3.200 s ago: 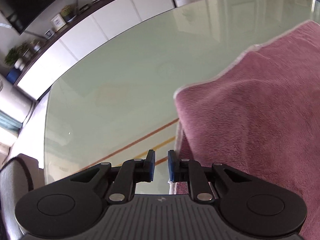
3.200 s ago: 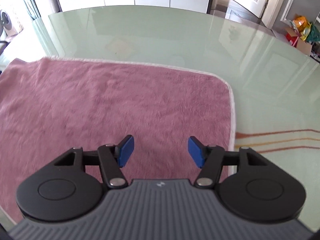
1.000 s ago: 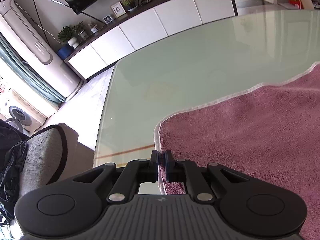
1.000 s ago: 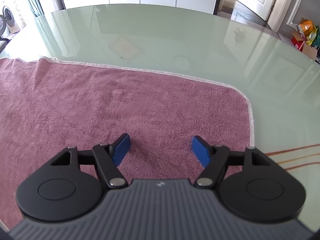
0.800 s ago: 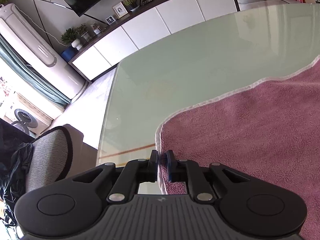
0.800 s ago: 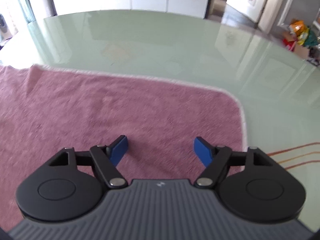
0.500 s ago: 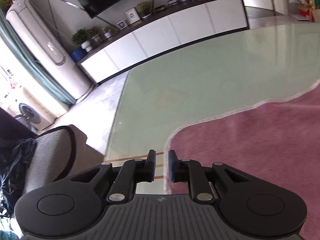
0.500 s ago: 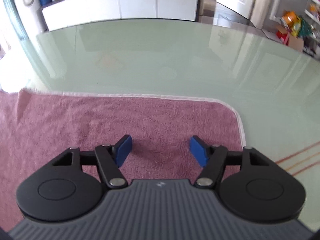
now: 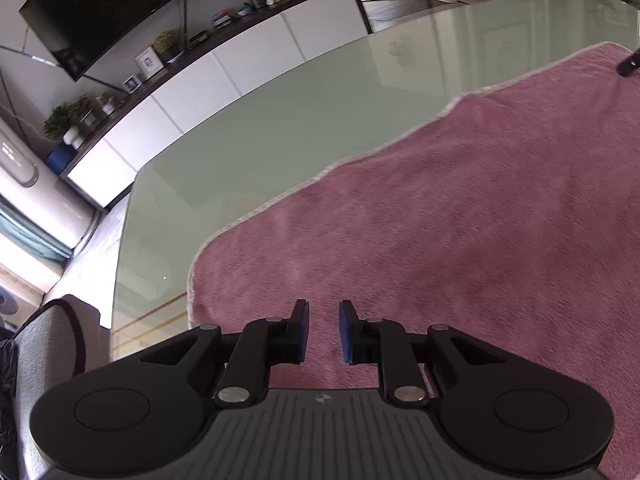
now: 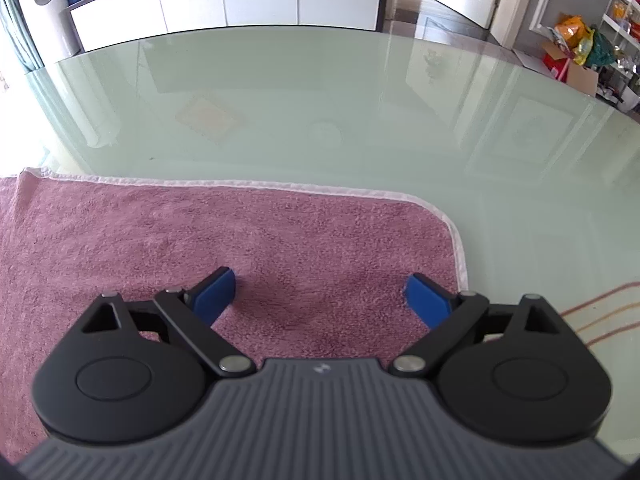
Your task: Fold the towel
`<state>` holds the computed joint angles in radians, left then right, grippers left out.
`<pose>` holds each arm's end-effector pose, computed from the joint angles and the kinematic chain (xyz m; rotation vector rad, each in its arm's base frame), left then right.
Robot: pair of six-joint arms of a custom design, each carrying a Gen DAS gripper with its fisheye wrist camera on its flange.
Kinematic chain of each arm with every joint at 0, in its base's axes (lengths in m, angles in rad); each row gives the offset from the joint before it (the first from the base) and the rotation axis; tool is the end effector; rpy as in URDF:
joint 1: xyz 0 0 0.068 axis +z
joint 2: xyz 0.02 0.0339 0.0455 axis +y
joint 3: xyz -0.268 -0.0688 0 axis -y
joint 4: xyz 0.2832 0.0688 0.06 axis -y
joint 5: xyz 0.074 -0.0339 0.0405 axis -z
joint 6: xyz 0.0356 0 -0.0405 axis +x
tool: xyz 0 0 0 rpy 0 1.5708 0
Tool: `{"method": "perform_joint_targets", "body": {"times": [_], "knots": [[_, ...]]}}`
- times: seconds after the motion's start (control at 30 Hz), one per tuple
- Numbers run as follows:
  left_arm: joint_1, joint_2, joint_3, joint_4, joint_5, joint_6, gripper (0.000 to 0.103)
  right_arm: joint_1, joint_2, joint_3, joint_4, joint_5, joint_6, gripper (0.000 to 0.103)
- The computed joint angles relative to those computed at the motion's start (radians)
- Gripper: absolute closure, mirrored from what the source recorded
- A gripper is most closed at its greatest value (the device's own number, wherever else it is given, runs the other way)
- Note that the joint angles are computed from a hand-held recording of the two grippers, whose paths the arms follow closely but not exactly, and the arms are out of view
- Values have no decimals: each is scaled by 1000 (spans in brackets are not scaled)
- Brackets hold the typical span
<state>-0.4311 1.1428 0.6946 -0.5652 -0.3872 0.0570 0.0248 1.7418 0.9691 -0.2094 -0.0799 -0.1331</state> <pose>0.2296 -0.0908 0.1979 0.4689 2.4645 0.3492 0.3709 0.0120 0.1318 -0.2318 2.5387 0.0599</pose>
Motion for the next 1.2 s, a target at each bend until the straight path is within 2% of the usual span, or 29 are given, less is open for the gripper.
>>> {"method": "perform_joint_targets", "body": {"times": [0.33, 0.43, 0.53, 0.57, 0.67, 0.73, 0.93, 1.2], "knots": [[-64, 109, 17, 73, 29, -30, 79, -65, 16, 15, 13, 30, 22, 8], [-73, 135, 15, 102, 4, -39, 79, -42, 2, 6, 17, 72, 24, 10], [-64, 136, 28, 82, 8, -61, 78, -49, -34, -14, 5, -7, 38, 41], [-62, 129, 30, 73, 7, -62, 78, -64, -57, -27, -8, -65, 51, 41], [-67, 38, -8, 39, 6, -71, 77, -117, -151, -84, -59, -240, 77, 40], [-77, -26, -28, 4, -1, -94, 73, -142, -233, -139, -101, -290, 42, 40], [-87, -263, -130, -136, -17, -156, 73, -279, -509, -319, -278, -385, -128, 40], [-44, -535, -224, -373, -22, -218, 72, -552, -715, -433, -506, -418, -336, 40]]}}
